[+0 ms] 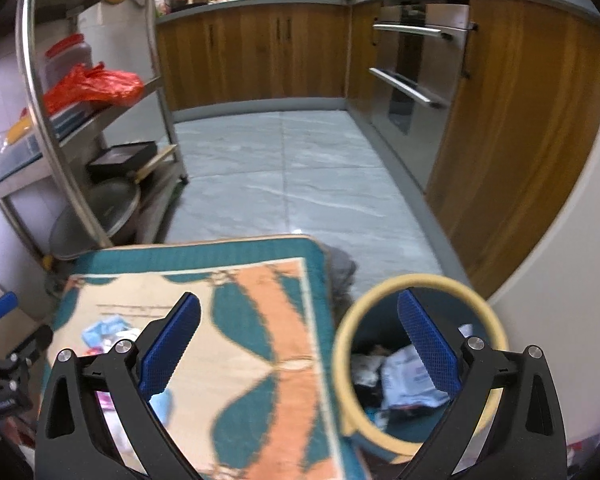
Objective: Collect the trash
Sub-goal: 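Move both tools back over the trash on the cushion, then grasp the pink snack wrapper with the left tool while the right grasps the blue face mask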
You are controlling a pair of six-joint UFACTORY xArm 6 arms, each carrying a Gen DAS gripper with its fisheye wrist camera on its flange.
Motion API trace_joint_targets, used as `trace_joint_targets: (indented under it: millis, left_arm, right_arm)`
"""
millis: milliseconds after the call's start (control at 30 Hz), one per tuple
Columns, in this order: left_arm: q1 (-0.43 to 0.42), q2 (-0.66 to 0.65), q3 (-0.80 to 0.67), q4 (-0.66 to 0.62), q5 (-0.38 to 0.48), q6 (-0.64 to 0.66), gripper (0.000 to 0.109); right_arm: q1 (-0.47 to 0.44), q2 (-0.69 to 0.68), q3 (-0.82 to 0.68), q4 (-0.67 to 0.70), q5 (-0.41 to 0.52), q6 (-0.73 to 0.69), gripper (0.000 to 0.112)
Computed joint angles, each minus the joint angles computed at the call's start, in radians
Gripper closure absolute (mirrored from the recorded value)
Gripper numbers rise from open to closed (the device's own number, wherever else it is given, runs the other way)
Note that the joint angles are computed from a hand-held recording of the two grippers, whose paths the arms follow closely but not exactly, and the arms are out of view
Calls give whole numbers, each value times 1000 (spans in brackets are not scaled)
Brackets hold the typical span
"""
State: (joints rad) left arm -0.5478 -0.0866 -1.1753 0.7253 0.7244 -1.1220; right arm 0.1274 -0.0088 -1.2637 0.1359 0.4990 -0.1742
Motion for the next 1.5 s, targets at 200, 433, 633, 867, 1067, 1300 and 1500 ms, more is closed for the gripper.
trace_joint_targets:
  millis: [200,433,633,867,1067,1300,1500]
  left_arm:
    - [79,-119,126,-32,8,-61,11]
    - [136,-168,235,-167,-28,11,11]
    - [117,-66,212,-324,-40,225,20]
    - [105,50,156,-537,-22,427,45]
    - [94,81,124,-557,-1,504,101]
    - [88,31,123,-429,-13,424,108]
    - [81,-4,33,-318,64,478,108]
  right_arm:
    - [91,47,-30,7,15,-14,14]
    - [171,107,-71,-44,38,11,14]
    - [200,149,-112,-70,61,52,14]
    - [198,159,-113,-117,62,52,14]
    - [178,162,-119,-80,96,22,14]
    - [162,173,-135,94,248,-68,14]
    - [156,148,-103,161,317,-69,14]
